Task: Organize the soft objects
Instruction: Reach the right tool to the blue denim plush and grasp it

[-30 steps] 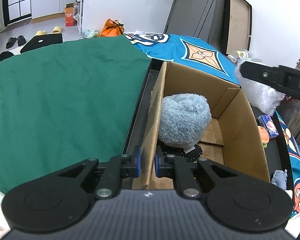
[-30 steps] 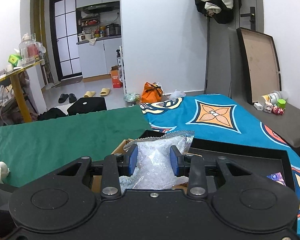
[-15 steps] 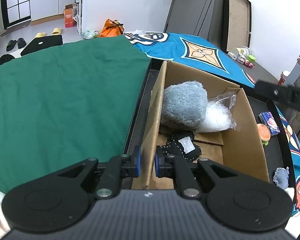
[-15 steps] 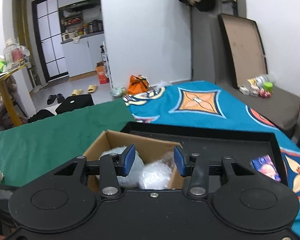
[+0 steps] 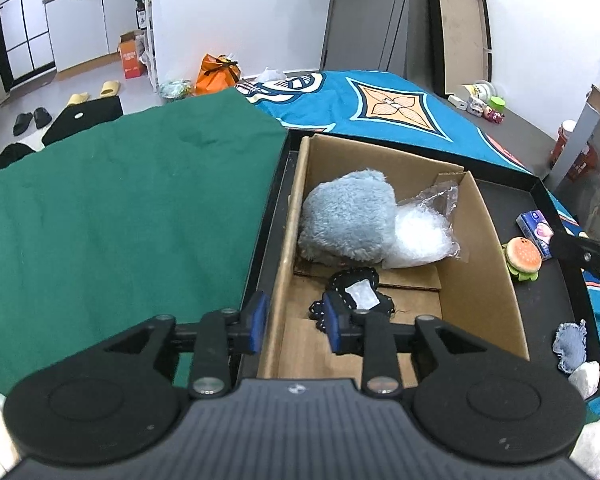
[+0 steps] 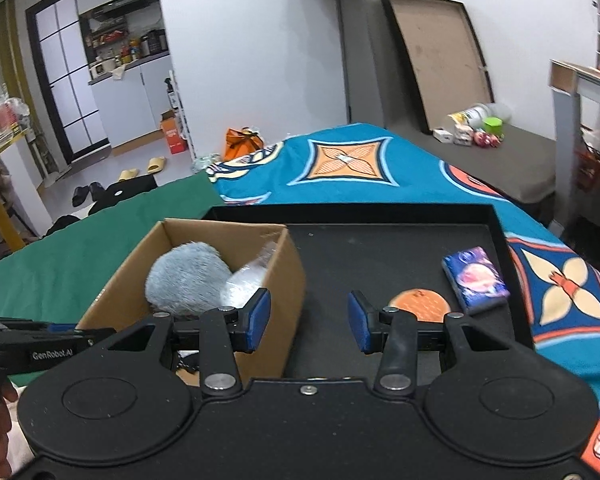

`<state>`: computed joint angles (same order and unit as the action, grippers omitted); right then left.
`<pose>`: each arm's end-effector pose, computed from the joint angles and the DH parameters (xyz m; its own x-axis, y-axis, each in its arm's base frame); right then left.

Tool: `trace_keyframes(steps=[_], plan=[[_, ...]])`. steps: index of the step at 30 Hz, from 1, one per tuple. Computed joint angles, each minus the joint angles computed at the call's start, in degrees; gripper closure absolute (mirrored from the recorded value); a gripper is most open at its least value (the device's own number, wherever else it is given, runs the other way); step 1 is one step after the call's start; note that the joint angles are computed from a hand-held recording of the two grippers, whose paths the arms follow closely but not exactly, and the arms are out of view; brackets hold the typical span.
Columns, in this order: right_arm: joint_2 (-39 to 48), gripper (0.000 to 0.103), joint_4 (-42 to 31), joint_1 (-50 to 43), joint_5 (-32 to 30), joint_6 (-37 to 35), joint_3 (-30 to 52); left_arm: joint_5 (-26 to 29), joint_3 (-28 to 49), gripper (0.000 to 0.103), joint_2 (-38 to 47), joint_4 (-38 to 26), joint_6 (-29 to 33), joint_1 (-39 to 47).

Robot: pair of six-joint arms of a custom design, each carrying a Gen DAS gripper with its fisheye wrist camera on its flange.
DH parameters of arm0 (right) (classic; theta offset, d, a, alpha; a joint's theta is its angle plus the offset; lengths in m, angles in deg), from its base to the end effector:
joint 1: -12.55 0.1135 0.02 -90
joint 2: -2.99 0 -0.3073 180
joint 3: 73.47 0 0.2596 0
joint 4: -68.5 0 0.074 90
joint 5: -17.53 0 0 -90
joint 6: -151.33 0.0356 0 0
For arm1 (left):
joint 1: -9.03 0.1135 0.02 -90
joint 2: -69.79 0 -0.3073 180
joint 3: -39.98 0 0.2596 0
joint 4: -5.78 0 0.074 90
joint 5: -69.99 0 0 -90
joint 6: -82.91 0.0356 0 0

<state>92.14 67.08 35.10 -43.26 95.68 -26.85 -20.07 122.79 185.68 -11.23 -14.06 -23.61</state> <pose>0.2675 0.0922 0.1724 -0.5350 0.3111 -0.7855 0.3532 0.9269 0.1266 0.3722 -0.2384 0.1642 -0.7065 0.3084 -0.6369 0.4564 0.8864 -0.0771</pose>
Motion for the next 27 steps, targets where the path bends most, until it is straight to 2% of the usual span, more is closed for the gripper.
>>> trace_keyframes(steps=[6, 15, 22, 27], plan=[[-3.2, 0.055, -1.5, -1.3, -0.7, 2.1, -3.3, -3.4, 0.8, 0.053, -0.1, -0.4, 0.3, -1.9], [-9.0, 0.047, -5.2, -3.7, -1.4, 3.2, -8.1, -7.7, 3.6, 0.037, 1.7, -2.6, 0.3, -4.4], [-14.6, 0.046, -7.5, -9.4, -6.5, 6.6, -13.2, -10.0, 6.3, 0.034, 3.6, -5.3, 0.4, -6.0], [-13.9, 0.046, -5.9, -12.4, -8.1, 6.5, -15.8, -12.1, 7.8, 0.029, 4.4, -7.0, 0.2, -7.1]])
